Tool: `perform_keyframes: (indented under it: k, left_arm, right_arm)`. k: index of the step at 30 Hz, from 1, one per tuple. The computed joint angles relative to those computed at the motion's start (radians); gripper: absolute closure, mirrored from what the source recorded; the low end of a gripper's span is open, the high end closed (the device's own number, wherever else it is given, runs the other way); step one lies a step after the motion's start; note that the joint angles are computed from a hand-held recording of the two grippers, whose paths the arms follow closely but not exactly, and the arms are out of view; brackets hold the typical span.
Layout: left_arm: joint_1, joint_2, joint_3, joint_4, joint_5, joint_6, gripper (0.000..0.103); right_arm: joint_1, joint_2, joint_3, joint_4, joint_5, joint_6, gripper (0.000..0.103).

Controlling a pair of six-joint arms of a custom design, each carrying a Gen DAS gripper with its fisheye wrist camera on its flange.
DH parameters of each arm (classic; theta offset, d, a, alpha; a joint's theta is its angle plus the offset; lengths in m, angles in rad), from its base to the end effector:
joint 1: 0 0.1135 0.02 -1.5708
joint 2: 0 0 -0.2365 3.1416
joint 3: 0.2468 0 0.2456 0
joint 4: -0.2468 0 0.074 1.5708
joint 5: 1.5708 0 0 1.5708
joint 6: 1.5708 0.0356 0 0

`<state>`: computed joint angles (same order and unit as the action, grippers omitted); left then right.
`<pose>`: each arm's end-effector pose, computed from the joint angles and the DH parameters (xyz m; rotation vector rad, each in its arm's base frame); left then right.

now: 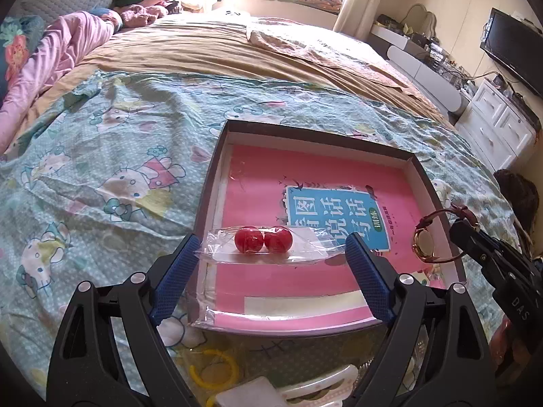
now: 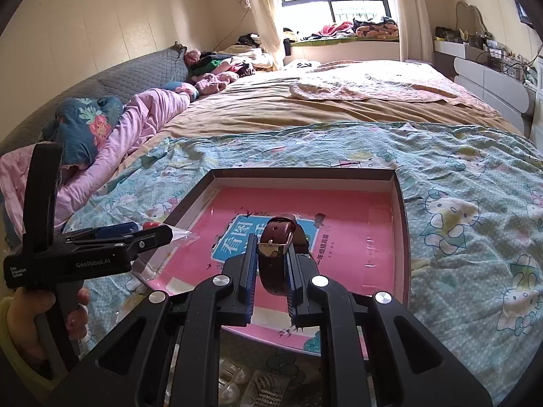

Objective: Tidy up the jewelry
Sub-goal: 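Release the watch in the box lid while the left tool releases the earring packet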

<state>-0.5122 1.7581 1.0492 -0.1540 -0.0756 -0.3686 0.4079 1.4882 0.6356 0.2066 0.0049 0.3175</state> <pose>0.3108 -0.1717 0.1532 0.1418 2.4496 -0.3026 0.2662 0.1148 0.1434 -0.0987 2.2433 0.3920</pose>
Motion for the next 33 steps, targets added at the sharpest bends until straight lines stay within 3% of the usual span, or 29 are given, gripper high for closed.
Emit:
perform_keyframes:
  k: [8, 16, 18, 20, 22, 30, 33]
  left_arm:
    - [-0.025, 0.074, 0.05, 0.007, -0.015, 0.007, 0.023]
    - [-0.033, 0.113, 0.065, 0.014, -0.014, 0.01, 0.023]
    - [-0.035, 0.123, 0.072, 0.013, -0.013, 0.009, 0.023]
    - [-0.036, 0.127, 0.074, 0.013, -0.011, 0.007, 0.023]
    - [-0.038, 0.129, 0.076, 0.011, -0.011, 0.006, 0.022]
    - [-0.055, 0.115, 0.073, -0.001, -0.026, 0.014, 0.018]
    - [-0.063, 0.099, 0.066, -0.008, -0.037, 0.011, 0.014]
  right_arm:
    - [-0.032, 0.095, 0.033, 0.015, -0.035, 0.006, 0.089]
    - [-0.057, 0.098, -0.006, 0.017, -0.036, 0.012, 0.087]
    - [-0.066, 0.075, -0.025, 0.019, -0.038, 0.015, 0.082]
    - [-0.073, 0.044, -0.049, 0.023, -0.028, 0.019, 0.068]
    - [-0.084, 0.012, -0.074, 0.024, -0.026, 0.022, 0.062]
    - [-0.124, -0.131, -0.153, -0.018, -0.022, 0.031, 0.048]
    - [-0.134, -0.203, -0.185, -0.038, -0.016, 0.037, 0.038]
